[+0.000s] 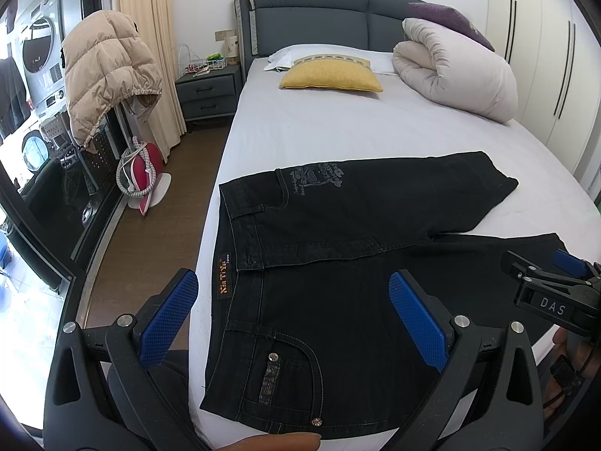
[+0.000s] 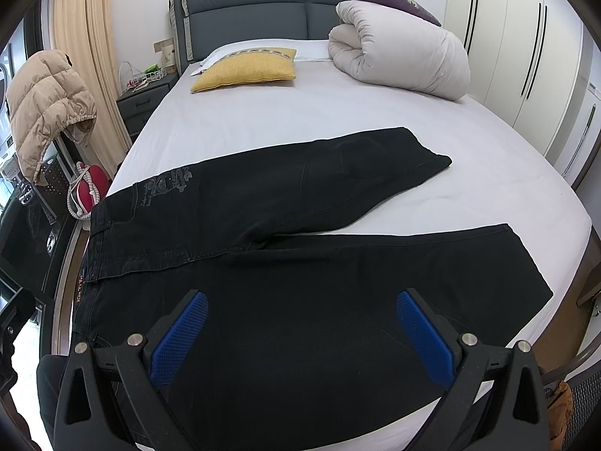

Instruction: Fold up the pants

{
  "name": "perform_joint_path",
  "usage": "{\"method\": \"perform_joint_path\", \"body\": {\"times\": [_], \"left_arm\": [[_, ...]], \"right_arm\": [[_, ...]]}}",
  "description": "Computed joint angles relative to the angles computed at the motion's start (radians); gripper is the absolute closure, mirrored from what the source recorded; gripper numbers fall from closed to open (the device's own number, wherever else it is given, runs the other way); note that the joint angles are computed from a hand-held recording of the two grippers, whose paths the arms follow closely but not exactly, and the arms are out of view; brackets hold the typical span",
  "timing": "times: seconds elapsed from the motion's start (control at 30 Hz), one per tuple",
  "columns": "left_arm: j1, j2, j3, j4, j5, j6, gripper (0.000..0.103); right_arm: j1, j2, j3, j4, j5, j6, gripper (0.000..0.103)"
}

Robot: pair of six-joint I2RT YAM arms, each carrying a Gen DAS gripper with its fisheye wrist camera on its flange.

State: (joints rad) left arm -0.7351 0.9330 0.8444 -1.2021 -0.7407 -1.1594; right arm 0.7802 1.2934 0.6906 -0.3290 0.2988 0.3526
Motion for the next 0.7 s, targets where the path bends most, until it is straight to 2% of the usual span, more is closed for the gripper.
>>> {"method": "perform_joint_path", "body": {"times": [0.33,0.53,0.63,0.7], "left_arm": [[-0.021,-0.001,-0.025,-0.007,-0.019,-0.028,0.000],[-0.045,0.031,-0.018,-0.029,-0.101,-0.056,0.000],[0.003,0.032,-0.021,0.021,-0.124,0.062,0.000],[0.089,0.012,-0.041,0.115,-0.104,0.249,0.000]], "right_arm": [[0.010,0.007,-0.007,0.008,0.003,0.010,0.000],[0.021,0.018,-0.022,0.024,-0.002,0.022,0.000],[0.006,0.039,-0.009,0.026,-0.024,-0.001,0.000],[-0.007,0.058,0.011,0.025,-0.040,-0.030,0.000]]}}
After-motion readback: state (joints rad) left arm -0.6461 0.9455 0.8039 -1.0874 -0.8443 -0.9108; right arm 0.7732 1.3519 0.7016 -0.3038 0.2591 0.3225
